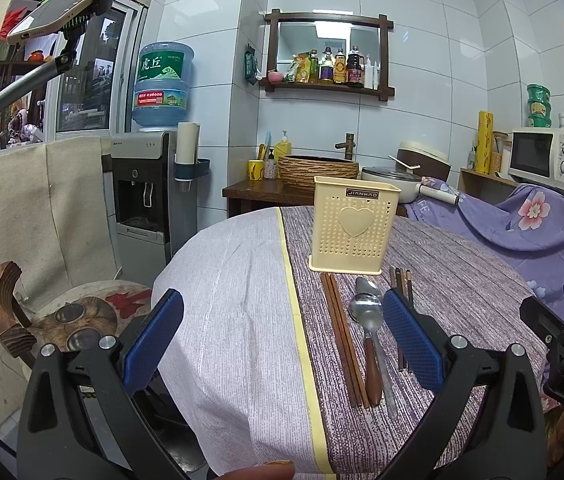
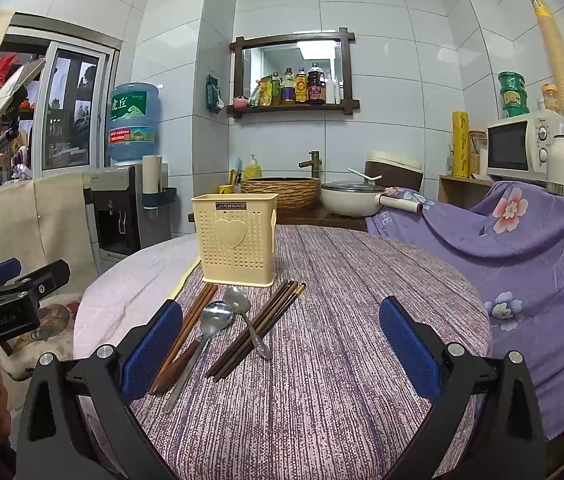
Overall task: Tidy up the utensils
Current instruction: 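Grasp a brown wooden chopstick with the left tool while the right tool grasps a black chopstick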
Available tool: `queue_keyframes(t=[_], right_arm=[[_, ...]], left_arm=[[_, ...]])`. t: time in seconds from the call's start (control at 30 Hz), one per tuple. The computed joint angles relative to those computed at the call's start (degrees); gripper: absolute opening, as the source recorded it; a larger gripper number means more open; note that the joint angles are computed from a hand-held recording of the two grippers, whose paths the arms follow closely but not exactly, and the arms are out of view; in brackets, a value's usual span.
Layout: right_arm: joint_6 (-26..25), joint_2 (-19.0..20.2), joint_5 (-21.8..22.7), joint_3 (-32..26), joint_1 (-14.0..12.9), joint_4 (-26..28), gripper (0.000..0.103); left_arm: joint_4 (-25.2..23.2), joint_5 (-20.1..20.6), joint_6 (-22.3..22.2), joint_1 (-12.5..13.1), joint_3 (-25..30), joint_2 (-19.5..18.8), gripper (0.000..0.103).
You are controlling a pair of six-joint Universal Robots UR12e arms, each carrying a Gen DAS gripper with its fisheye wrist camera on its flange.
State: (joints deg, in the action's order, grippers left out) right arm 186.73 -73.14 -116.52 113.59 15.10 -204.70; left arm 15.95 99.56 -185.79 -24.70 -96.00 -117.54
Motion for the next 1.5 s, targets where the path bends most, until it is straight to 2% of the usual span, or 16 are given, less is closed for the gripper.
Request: queue_keyframes(t=[0.23,0.33,0.5,0.77,0.87,0.97,1.1,1.17,1.3,1.33,1.4,1.47,1.5], right_arm=[[0.03,-0.03,-0.05,-0.03,-0.09,0.55,0.097],[0.24,-0.12,-0.68,-0.28,-0.37,2.12,0.097],[3.81,-0.93,0.35,-0.86,-2.1,10.76,0.097],[6.89,-0.87,7.4,-4.05,-5.74,22.36,0.096],[8.29,-0.06,11.29,-6.96,-7.36,28.59,0.087],[8.98,1.38,16.26,-10.42,-9.0,34.41,0.072],[10.51,3.35,20.85,-14.64,-10.54,41.43,0.058],[11.91,4.26,21.8,-16.44,-10.98,44.6,0.049],[13.21,6.32,24.37,-19.81,-11.6,48.77,0.044],[13.06,6.74,24.2,-20.46,-11.45,49.49,0.042],[12.21,7.64,23.27,-21.8,-11.11,50.97,0.04],[12.23,8.3,21.97,-22.82,-10.85,52.48,0.038],[12.48,8.55,21.53,-23.15,-10.77,53.08,0.037]], left_arm=[[-0.88,-0.49,-0.27,0.17,0.1,0.04,0.098],[-2.82,-0.1,-0.01,0.14,0.72,-0.18,0.098],[-12.35,-0.57,0.03,0.73,3.27,-0.73,0.098],[-20.24,-5.45,2.74,2.35,8.59,-3.29,0.098],[-23.4,-7.38,4.59,2.74,11.87,-4.87,0.098],[-28.78,-8.62,5.32,2.96,16.08,-6.77,0.098],[-35.13,-9.94,6.72,3.04,21.71,-9.43,0.097],[-39.46,-11.58,6.97,3.14,24.58,-10.68,0.089],[-45.88,-13.2,8.31,2.84,29.19,-12.9,0.074],[-47.0,-13.12,8.44,2.7,30.09,-13.4,0.067],[-49.83,-14.4,8.78,2.66,31.94,-14.41,0.062],[-51.82,-13.77,8.9,2.41,33.41,-15.33,0.054],[-52.18,-13.74,8.94,2.32,33.79,-15.64,0.054]])
